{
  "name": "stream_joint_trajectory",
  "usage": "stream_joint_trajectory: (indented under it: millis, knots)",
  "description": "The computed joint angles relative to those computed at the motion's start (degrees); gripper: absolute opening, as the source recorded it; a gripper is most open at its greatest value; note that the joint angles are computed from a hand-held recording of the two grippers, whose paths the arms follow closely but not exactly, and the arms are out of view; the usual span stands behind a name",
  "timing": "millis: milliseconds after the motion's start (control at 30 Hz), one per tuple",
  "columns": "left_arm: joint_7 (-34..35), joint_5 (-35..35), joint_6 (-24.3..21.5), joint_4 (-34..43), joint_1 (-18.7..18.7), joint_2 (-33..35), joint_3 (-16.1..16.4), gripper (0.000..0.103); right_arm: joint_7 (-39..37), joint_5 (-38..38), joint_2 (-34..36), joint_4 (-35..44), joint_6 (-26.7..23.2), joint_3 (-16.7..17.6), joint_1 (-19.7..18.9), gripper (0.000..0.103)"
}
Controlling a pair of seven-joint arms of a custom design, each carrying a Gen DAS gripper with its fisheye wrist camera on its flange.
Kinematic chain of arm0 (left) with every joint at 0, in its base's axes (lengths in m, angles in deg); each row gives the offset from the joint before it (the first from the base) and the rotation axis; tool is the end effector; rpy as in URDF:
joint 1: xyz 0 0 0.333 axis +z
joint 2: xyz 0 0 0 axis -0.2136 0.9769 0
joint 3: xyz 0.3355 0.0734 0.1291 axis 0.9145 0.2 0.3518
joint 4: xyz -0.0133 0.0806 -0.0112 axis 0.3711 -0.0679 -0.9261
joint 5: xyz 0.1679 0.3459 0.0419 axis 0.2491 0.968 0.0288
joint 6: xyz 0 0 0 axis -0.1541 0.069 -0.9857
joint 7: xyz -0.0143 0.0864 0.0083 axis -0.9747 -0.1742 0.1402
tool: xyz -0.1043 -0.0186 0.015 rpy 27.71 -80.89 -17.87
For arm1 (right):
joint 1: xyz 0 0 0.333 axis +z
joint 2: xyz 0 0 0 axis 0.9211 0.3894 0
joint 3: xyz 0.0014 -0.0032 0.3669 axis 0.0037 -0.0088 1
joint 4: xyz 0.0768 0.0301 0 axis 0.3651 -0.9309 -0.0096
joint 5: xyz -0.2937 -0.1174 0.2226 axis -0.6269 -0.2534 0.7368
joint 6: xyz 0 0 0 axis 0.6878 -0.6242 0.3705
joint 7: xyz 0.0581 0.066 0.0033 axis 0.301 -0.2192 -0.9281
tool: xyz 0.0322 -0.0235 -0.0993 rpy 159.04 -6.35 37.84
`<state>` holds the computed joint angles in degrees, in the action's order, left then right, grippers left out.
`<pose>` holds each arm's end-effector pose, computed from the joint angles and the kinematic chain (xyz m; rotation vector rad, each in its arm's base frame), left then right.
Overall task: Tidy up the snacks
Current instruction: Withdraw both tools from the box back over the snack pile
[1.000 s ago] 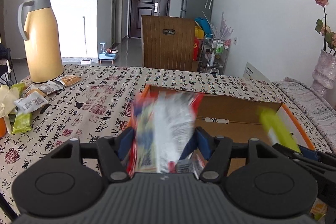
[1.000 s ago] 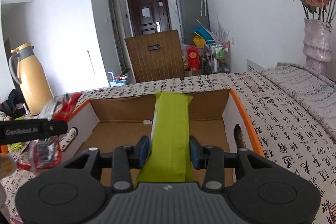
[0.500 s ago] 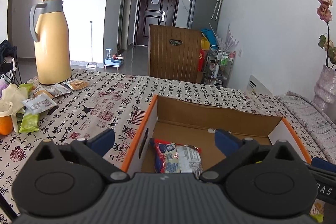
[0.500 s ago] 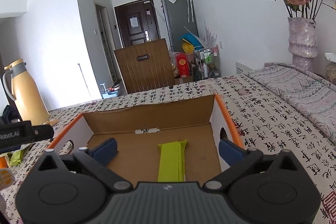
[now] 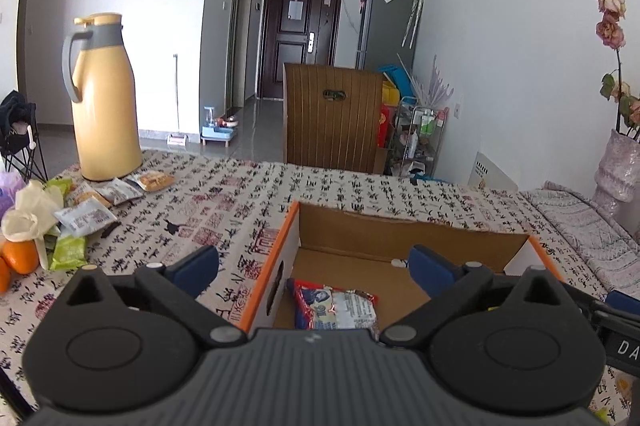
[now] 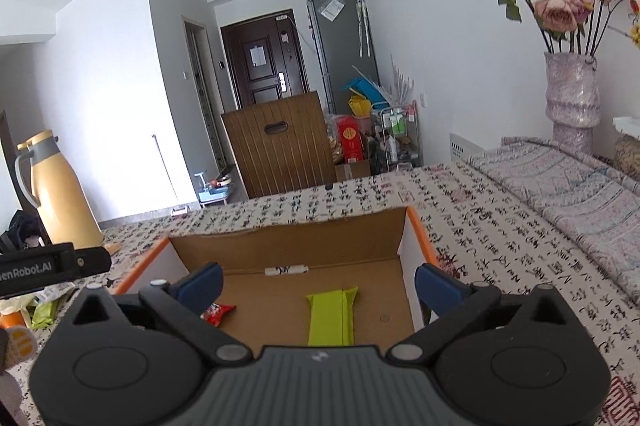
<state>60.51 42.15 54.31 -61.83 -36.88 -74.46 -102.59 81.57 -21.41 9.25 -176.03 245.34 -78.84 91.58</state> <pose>0.3947 -0.3423 0.5000 -1.8369 1.0545 -0.7627 0.4870 0.2901 0.4645 -1.6046 1.2372 -0.5495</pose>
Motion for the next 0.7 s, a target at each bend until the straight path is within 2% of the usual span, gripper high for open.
stream_joint_trajectory:
  millis: [700]
  knots:
    - [1.4,-5.3,-9.8,-3.5,-4.4,-6.8,-5.8,0.103,4.6,-6.2,-12.6,-14.8,4.7,-1.6,0.0,0.103]
